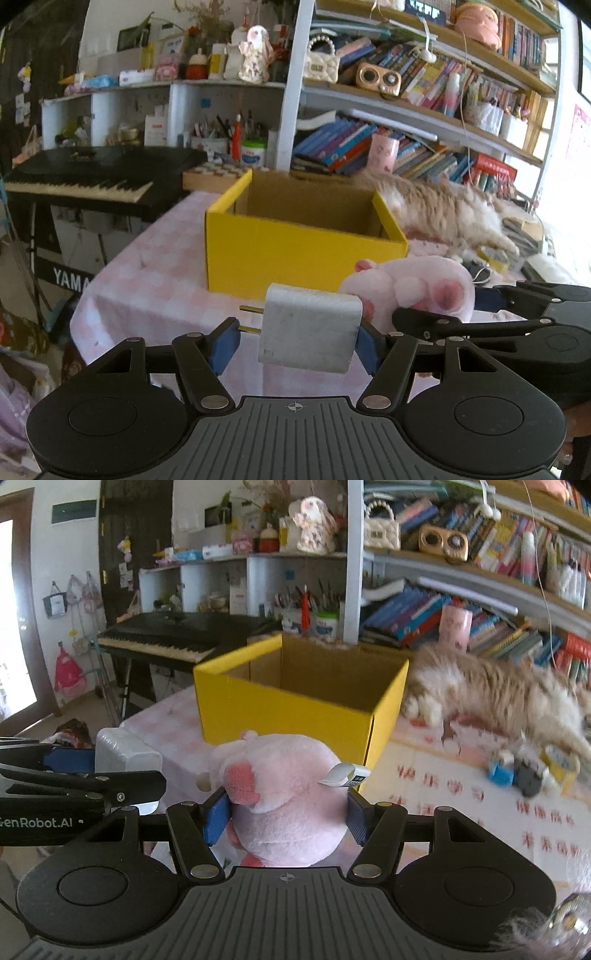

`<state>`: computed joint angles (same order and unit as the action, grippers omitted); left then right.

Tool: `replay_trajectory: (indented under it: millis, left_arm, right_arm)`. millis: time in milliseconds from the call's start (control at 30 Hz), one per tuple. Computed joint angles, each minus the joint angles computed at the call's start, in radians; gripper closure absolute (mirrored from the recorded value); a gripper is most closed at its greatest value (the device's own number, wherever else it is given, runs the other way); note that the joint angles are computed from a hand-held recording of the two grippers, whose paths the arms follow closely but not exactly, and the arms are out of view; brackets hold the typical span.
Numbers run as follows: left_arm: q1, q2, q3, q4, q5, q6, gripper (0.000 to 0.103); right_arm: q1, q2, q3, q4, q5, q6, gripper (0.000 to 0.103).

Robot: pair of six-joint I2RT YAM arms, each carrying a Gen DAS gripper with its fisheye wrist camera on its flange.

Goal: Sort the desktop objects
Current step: 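Carry the pig and charger in both tools toward the yellow box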

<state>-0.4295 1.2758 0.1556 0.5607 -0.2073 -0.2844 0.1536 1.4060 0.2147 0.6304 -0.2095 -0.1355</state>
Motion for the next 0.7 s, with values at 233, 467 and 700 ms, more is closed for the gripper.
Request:
replay_trajectory:
  millis: [233, 467, 700]
  left_arm:
    - [0.071, 0.107, 0.134, 0.069, 0.028, 0.058, 0.037]
    - [0.102, 0.283, 0.324, 0.09, 0.035, 0.099, 0.037]
    - [0.101, 0.441, 0.506, 0.06, 0.021, 0.099, 0.037]
  right_arm:
    - [-0.041, 0.082, 0.158, -0.004, -0.063, -0.016, 0.043]
    - [-0.09, 0.218, 0.369, -0.012, -0.124, -0.023, 0.043]
    - [-0.139, 0.379, 0.588, -0.093, -0.178, -0.072, 0.043]
